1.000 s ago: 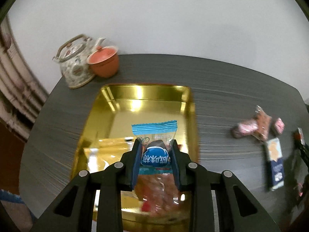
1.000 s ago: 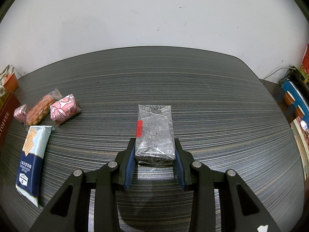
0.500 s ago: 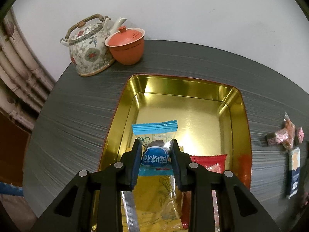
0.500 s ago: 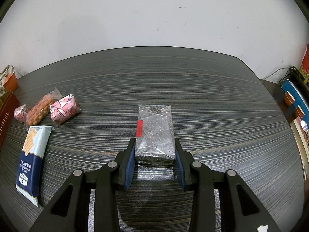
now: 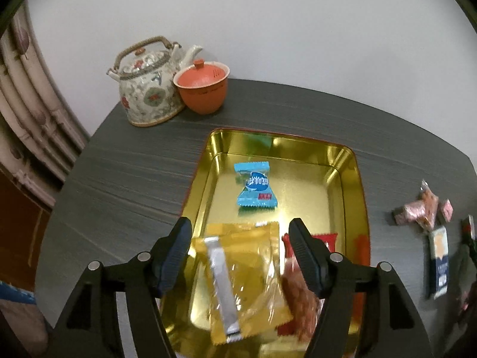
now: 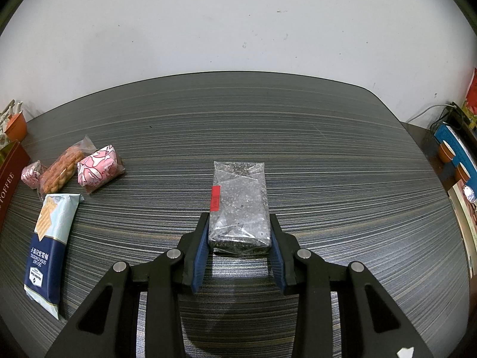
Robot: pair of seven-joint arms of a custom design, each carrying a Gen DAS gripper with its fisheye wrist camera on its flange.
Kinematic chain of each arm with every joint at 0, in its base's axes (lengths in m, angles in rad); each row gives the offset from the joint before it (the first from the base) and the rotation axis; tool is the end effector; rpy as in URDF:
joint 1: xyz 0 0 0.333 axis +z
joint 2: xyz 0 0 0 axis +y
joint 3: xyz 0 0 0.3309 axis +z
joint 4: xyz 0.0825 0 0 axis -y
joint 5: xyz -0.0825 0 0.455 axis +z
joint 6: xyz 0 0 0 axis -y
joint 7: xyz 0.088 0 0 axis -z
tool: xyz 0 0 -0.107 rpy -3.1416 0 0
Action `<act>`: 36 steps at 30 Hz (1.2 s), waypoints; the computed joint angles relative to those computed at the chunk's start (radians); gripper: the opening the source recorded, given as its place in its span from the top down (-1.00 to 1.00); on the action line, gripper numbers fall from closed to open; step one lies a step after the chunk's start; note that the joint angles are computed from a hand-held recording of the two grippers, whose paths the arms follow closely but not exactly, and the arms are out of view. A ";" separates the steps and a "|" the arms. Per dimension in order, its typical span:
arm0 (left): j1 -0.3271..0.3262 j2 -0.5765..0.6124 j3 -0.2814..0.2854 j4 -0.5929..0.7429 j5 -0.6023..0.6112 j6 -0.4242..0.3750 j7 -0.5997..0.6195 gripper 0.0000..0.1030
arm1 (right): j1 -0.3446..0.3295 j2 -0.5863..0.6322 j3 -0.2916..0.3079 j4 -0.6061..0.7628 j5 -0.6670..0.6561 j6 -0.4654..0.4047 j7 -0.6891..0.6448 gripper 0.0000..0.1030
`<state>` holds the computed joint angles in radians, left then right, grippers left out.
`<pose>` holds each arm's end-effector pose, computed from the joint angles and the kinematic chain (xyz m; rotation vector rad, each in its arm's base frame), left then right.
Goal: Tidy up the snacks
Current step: 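Carry the grey foil pack into the gold tray and open the right tool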
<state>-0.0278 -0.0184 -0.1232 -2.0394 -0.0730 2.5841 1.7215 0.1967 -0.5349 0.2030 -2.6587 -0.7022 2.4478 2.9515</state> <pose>0.6462 -0.0974 0.4980 -1.6650 2.1469 -0.6076 0.4175 0.1712 0.4132 -1.3635 2.3169 -0.8344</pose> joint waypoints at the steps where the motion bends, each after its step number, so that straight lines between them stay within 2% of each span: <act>1: 0.002 -0.015 0.002 -0.014 0.008 0.002 0.002 -0.32 | 0.000 -0.001 0.000 -0.001 0.000 0.001 0.000 0.35; 11: 0.063 -0.202 0.010 -0.221 0.072 0.075 -0.014 -0.32 | -0.001 0.000 0.001 0.000 0.000 0.001 0.001 0.35; 16: 0.096 -0.256 0.018 -0.286 0.057 0.093 -0.022 -0.32 | -0.002 0.005 0.003 0.003 -0.004 0.003 0.005 0.37; 21: 0.141 -0.257 -0.003 -0.309 0.113 0.111 -0.087 -0.32 | 0.008 0.020 0.009 0.024 0.011 -0.032 0.018 0.39; 28: 0.136 -0.233 0.021 -0.287 0.062 0.075 -0.086 -0.33 | 0.047 0.041 0.029 0.092 0.035 -0.098 0.052 0.39; 32: 0.142 -0.224 0.029 -0.270 0.043 0.051 -0.107 -0.37 | 0.077 0.078 0.045 0.168 0.012 -0.086 0.033 0.39; 36: 0.148 -0.223 0.036 -0.261 0.035 0.041 -0.122 -0.48 | 0.114 0.177 0.063 0.290 -0.018 -0.056 -0.009 0.38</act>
<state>0.1198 -0.2411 -0.0877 -2.3001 -0.0379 2.6255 1.5998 0.3110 -0.3581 0.2661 -2.3684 -0.7202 2.3915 2.9424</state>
